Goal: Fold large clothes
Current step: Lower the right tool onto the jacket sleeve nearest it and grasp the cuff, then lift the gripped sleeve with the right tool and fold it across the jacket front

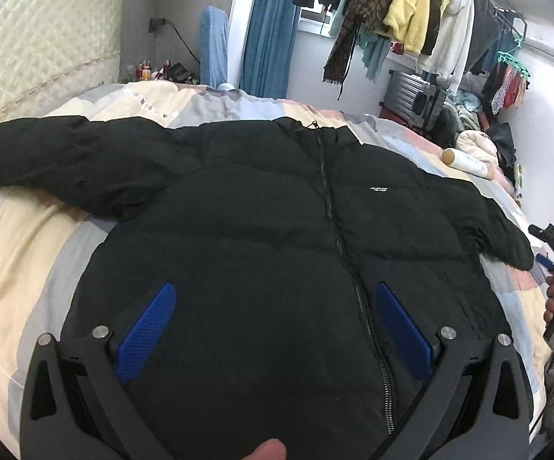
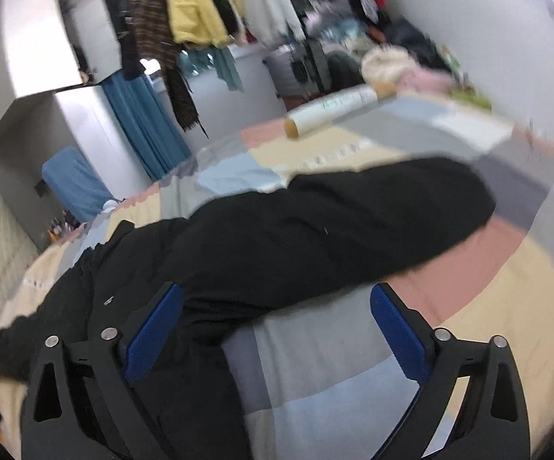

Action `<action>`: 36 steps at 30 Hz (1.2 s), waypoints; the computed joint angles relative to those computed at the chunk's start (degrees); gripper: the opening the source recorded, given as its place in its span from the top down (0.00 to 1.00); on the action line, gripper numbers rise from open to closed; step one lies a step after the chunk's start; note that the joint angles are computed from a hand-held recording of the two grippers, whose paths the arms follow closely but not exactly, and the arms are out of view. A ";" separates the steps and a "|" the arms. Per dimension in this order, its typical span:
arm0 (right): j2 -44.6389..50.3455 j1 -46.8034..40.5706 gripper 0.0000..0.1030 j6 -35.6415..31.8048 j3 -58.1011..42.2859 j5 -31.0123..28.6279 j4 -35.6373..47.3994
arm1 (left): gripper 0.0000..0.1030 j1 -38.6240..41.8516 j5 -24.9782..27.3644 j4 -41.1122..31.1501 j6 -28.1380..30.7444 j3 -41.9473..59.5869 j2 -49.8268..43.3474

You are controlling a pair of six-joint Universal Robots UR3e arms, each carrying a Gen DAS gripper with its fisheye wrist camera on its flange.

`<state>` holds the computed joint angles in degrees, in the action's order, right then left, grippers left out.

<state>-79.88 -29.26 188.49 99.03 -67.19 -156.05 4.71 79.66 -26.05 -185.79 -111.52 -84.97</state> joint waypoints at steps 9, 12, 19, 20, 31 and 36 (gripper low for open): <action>11.58 -8.01 0.07 10.65 -3.51 10.54 -0.83 | 0.00 1.23 -0.41 1.53 -0.06 -0.68 -0.85; 14.83 -9.55 0.07 15.87 -4.33 11.53 -2.62 | 0.00 1.60 -0.50 2.29 -0.29 -0.66 -2.09; 27.00 -10.69 0.06 23.88 -15.89 15.49 -6.12 | 0.00 1.25 1.35 4.69 -1.87 0.61 -6.27; 29.13 -10.47 0.06 24.29 -18.79 15.92 -6.22 | 0.00 1.31 1.36 4.64 -2.12 0.89 -6.80; 45.04 -9.52 0.07 29.23 -42.33 18.94 -8.42 | 0.00 0.21 3.91 6.15 -2.31 2.88 -11.61; 48.54 -9.98 0.22 32.84 -46.05 17.70 -11.73 | 0.00 -0.37 4.56 5.78 -2.41 3.92 -13.18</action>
